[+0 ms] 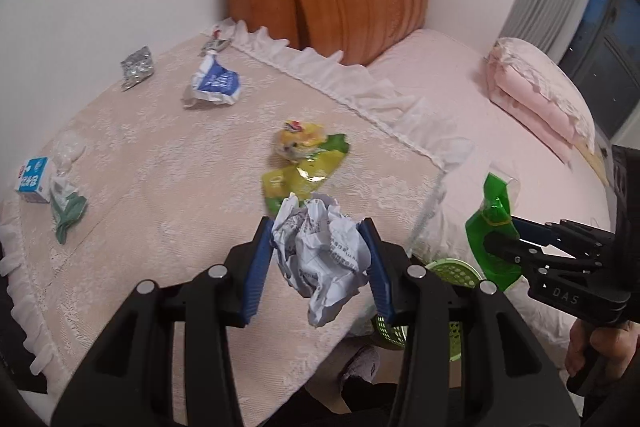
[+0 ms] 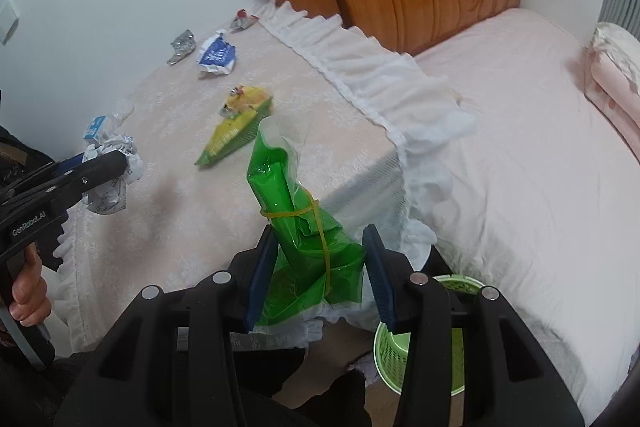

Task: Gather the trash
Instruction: 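Carry the green bag and white paper to the wastebasket and release both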

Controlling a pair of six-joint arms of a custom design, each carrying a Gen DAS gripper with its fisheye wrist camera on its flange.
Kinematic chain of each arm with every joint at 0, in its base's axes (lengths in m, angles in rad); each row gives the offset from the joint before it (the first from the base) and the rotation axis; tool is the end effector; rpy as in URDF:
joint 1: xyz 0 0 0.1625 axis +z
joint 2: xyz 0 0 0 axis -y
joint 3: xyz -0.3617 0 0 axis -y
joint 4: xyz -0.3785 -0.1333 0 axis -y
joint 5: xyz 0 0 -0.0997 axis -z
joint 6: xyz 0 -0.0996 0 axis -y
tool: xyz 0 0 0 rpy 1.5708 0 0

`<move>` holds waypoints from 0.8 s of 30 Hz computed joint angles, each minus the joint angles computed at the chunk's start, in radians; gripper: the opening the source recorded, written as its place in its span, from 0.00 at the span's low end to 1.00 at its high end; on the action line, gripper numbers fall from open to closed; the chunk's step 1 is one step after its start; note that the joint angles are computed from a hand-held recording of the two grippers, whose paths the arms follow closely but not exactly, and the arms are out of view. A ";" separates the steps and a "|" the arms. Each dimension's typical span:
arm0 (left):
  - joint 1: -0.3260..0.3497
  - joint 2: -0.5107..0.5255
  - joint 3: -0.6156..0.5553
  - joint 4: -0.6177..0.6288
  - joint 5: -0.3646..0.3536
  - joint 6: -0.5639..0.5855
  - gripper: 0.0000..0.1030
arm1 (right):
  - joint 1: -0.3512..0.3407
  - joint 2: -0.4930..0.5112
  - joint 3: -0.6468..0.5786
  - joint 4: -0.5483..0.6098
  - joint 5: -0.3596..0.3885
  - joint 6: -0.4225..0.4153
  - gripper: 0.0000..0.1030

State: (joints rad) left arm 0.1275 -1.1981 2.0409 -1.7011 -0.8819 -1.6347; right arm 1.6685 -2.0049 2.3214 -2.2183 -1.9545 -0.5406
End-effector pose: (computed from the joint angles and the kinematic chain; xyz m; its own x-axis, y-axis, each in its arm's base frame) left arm -0.3804 -0.2470 0.0935 -0.7691 -0.1483 -0.6217 0.2655 0.8107 -0.5218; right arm 0.1279 -0.3209 0.3179 -0.7540 -0.4581 0.4708 -0.5602 0.8228 -0.0964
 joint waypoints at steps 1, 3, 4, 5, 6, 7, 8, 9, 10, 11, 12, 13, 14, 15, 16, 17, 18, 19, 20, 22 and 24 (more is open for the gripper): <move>0.005 0.028 -0.013 -0.029 -0.001 0.034 0.42 | -0.023 -0.026 0.005 0.003 -0.005 -0.003 0.43; 0.013 0.078 -0.037 -0.091 0.001 0.102 0.42 | -0.057 -0.067 0.014 0.003 -0.004 -0.015 0.43; 0.016 0.101 -0.049 -0.121 0.002 0.132 0.42 | -0.076 -0.088 0.016 0.003 -0.001 -0.022 0.43; 0.020 0.123 -0.061 -0.150 0.001 0.166 0.42 | -0.094 -0.109 0.017 0.000 -0.003 -0.031 0.43; 0.023 0.146 -0.074 -0.176 0.000 0.197 0.42 | -0.108 -0.126 0.021 -0.006 -0.010 -0.040 0.43; 0.025 0.168 -0.087 -0.198 -0.001 0.226 0.42 | -0.123 -0.143 0.025 -0.017 -0.026 -0.054 0.43; 0.028 0.188 -0.098 -0.221 -0.005 0.253 0.42 | -0.140 -0.160 0.032 -0.030 -0.048 -0.071 0.43; 0.030 0.207 -0.107 -0.250 -0.011 0.281 0.42 | -0.163 -0.177 0.038 -0.040 -0.066 -0.086 0.43; 0.034 0.226 -0.117 -0.277 -0.019 0.308 0.42 | -0.185 -0.187 0.040 -0.044 -0.075 -0.097 0.44; 0.037 0.246 -0.128 -0.296 -0.025 0.327 0.42 | -0.219 -0.202 0.044 -0.044 -0.084 -0.107 0.44; 0.039 0.266 -0.139 -0.315 -0.031 0.347 0.42 | -0.253 -0.215 0.047 -0.045 -0.086 -0.118 0.44; 0.040 0.284 -0.149 -0.333 -0.039 0.363 0.42 | -0.299 -0.229 0.053 -0.051 -0.093 -0.129 0.44; 0.043 0.302 -0.160 -0.349 -0.047 0.378 0.42 | -0.330 -0.234 0.055 -0.057 -0.098 -0.137 0.44; 0.046 0.321 -0.172 -0.365 -0.054 0.394 0.42 | -0.368 -0.238 0.060 -0.067 -0.107 -0.142 0.44; 0.048 0.336 -0.183 -0.376 -0.061 0.407 0.42 | -0.396 -0.238 0.061 -0.073 -0.104 -0.144 0.44; 0.051 0.353 -0.195 -0.386 -0.068 0.420 0.42 | -0.433 -0.237 0.060 -0.073 -0.099 -0.145 0.44; 0.052 0.369 -0.206 -0.394 -0.073 0.431 0.42 | -0.460 -0.236 0.058 -0.070 -0.095 -0.146 0.44; 0.053 0.383 -0.218 -0.401 -0.077 0.442 0.42 | -0.491 -0.236 0.053 -0.064 -0.084 -0.145 0.49; 0.054 0.397 -0.228 -0.407 -0.080 0.452 0.42 | -0.512 -0.243 0.051 -0.061 -0.074 -0.147 0.57; 0.053 0.423 -0.250 -0.417 -0.085 0.468 0.42 | -0.538 -0.256 0.052 -0.079 -0.060 -0.150 0.89; 0.052 0.444 -0.268 -0.419 -0.088 0.476 0.42 | -0.539 -0.260 0.052 -0.099 -0.061 -0.157 0.93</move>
